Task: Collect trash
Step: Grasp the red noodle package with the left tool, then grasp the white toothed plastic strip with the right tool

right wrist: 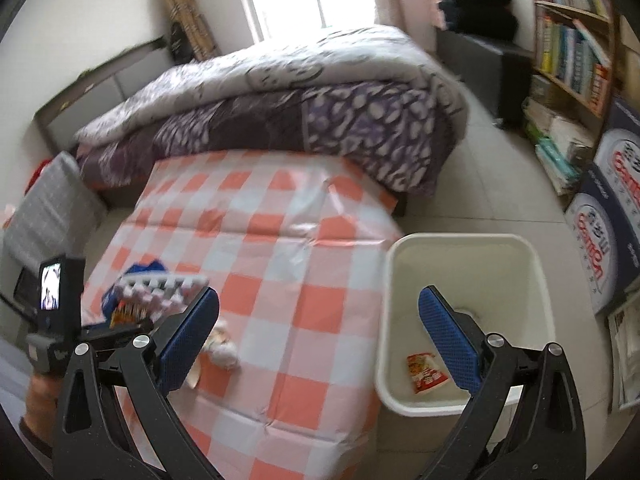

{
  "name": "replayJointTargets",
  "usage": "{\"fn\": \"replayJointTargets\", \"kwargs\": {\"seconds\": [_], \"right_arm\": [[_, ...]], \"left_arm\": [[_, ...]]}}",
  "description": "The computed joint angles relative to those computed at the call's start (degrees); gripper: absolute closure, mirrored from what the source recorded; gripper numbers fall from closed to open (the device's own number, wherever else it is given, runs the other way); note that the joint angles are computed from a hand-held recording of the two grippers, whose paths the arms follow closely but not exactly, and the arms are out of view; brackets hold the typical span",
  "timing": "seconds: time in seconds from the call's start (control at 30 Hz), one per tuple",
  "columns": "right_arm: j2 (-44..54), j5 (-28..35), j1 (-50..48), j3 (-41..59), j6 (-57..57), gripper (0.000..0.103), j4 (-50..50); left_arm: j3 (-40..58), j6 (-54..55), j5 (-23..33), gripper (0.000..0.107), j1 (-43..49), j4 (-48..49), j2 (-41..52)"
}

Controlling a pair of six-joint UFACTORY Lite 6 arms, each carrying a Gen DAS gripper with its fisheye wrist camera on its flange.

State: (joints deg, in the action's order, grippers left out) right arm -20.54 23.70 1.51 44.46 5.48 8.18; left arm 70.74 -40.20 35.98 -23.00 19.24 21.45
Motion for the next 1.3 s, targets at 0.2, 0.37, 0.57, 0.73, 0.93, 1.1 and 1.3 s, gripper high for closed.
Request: {"fn": "replayJointTargets", "kwargs": {"seconds": [0.2,0.37,0.57,0.73,0.93,1.1,1.3], "right_arm": [[6.7,-0.4,7.6,1.7,-0.4,0.007,2.1],[11.8,-3.0,14.2,3.2,7.3,0.007,-5.5],[18.7,-5.9,24.3,7.4,20.0,0.007,-20.0],[26.4,-5.8,33.1,14.0,25.5,0.007,-33.6],[42.0,0.6,38.1,31.1,13.0,0.007,-36.5],[52.6,5.3,39.1,42.9,-0.6,0.009,-27.6],[58.8,8.3,36.1,48.0,-8.6,0.085,-15.8]], "left_arm": [[-5.3,2.7,-0.9,0.057,1.9,-0.3,-5.2],[-9.8,7.9,-0.5,0.057,4.8,-5.9,-15.6],[-13.2,9.8,1.4,0.056,10.4,-11.5,-30.9],[-11.5,13.1,1.7,0.056,16.9,-16.5,-37.0],[-9.4,19.6,3.3,0.056,20.2,-23.5,-37.9],[-8.9,24.4,3.8,0.055,22.8,-28.2,-37.8],[-9.3,26.5,4.2,0.055,24.9,-30.0,-38.0]]}}
